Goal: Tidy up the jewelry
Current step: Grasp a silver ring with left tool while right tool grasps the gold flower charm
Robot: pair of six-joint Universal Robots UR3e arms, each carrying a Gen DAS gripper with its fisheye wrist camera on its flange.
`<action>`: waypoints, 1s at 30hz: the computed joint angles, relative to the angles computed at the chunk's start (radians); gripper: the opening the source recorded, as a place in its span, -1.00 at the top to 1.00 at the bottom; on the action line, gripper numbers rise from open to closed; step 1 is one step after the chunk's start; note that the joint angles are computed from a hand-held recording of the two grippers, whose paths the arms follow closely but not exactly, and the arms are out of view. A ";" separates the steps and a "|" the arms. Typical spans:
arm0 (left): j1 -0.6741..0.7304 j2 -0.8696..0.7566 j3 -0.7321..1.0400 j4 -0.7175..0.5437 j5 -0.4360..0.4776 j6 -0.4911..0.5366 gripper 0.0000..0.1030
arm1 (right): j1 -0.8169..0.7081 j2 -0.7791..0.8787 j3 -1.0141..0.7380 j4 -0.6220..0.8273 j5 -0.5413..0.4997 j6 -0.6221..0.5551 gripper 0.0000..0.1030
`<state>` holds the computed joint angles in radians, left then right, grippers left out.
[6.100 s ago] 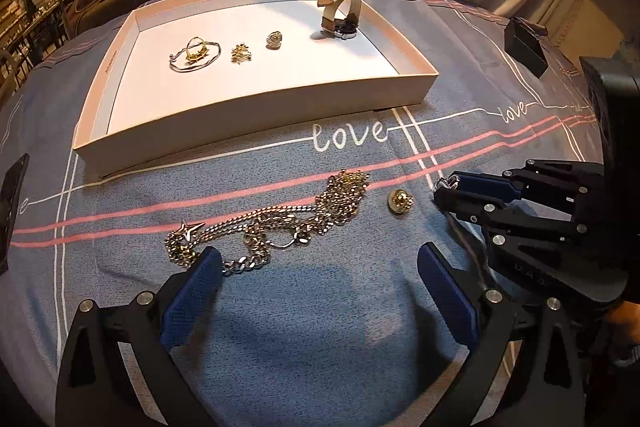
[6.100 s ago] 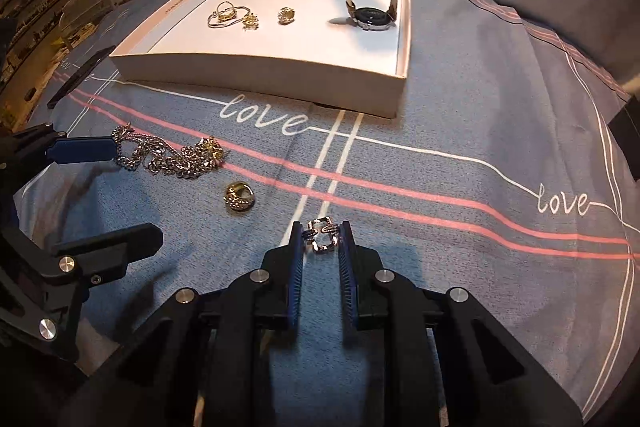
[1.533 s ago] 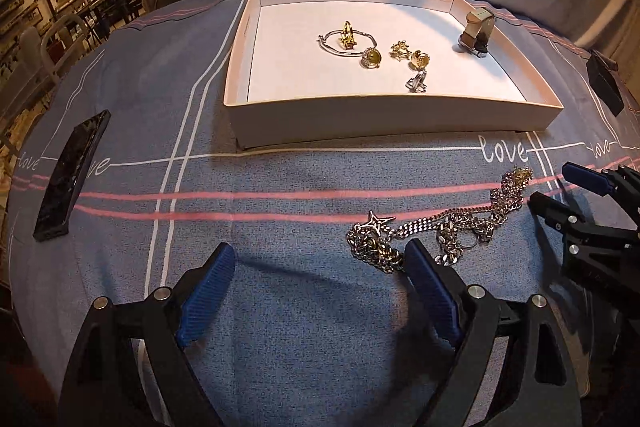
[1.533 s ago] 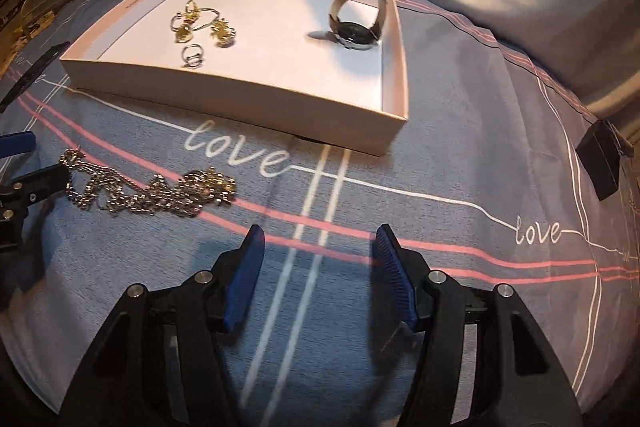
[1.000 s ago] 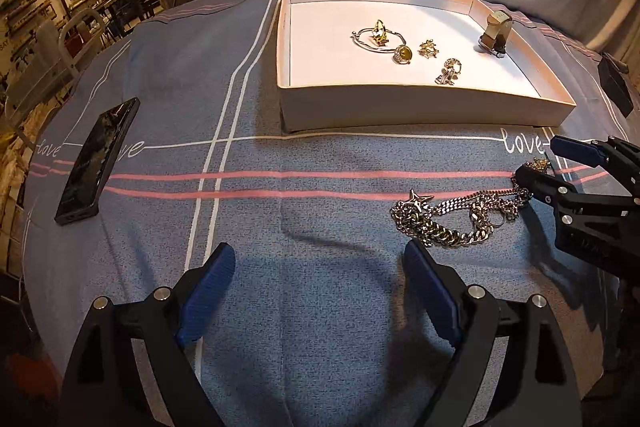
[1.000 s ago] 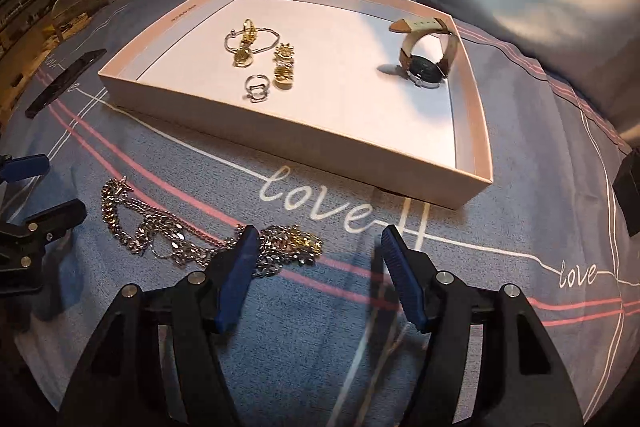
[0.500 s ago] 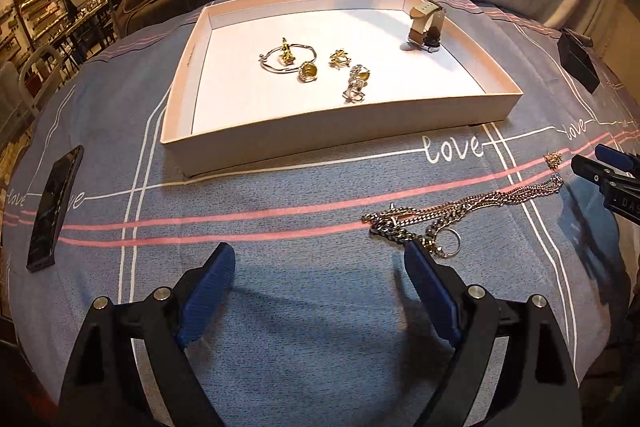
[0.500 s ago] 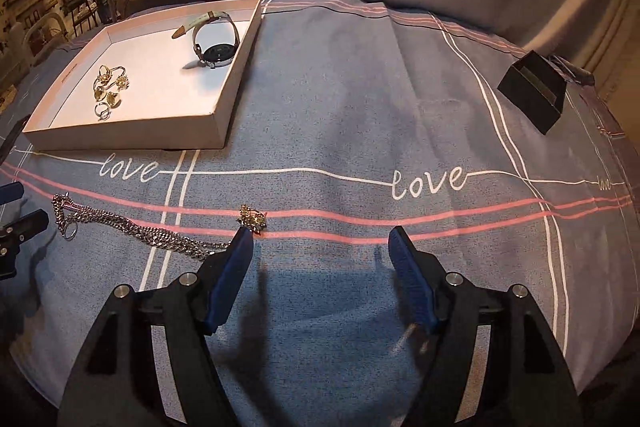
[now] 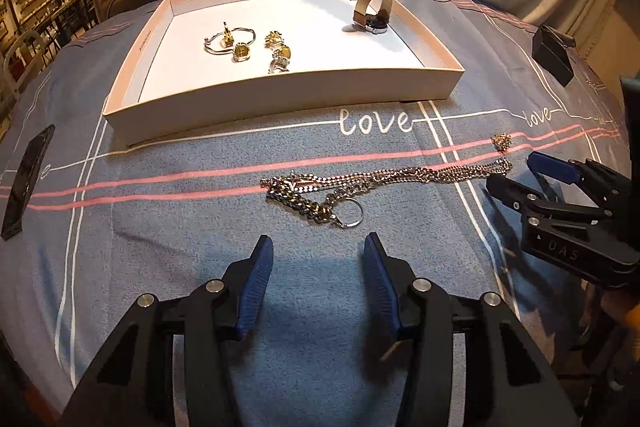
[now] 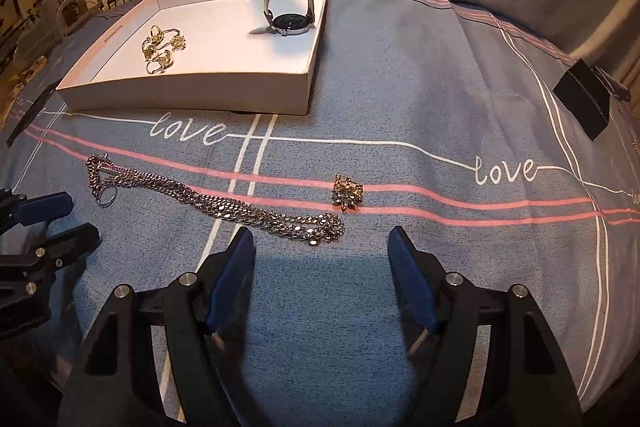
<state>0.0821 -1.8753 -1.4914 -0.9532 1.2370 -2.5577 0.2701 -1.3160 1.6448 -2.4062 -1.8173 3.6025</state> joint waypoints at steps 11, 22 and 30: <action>-0.028 -0.087 0.044 0.108 0.007 -0.014 0.65 | -0.029 -0.070 0.117 -0.081 0.031 0.002 -0.36; 0.130 -0.011 -0.047 0.126 -0.025 0.013 0.65 | -0.182 -0.067 0.157 -0.186 0.259 -0.015 -0.05; 0.085 -0.070 0.019 0.141 0.018 -0.004 0.65 | -0.142 0.033 -0.017 -0.054 0.171 -0.038 0.64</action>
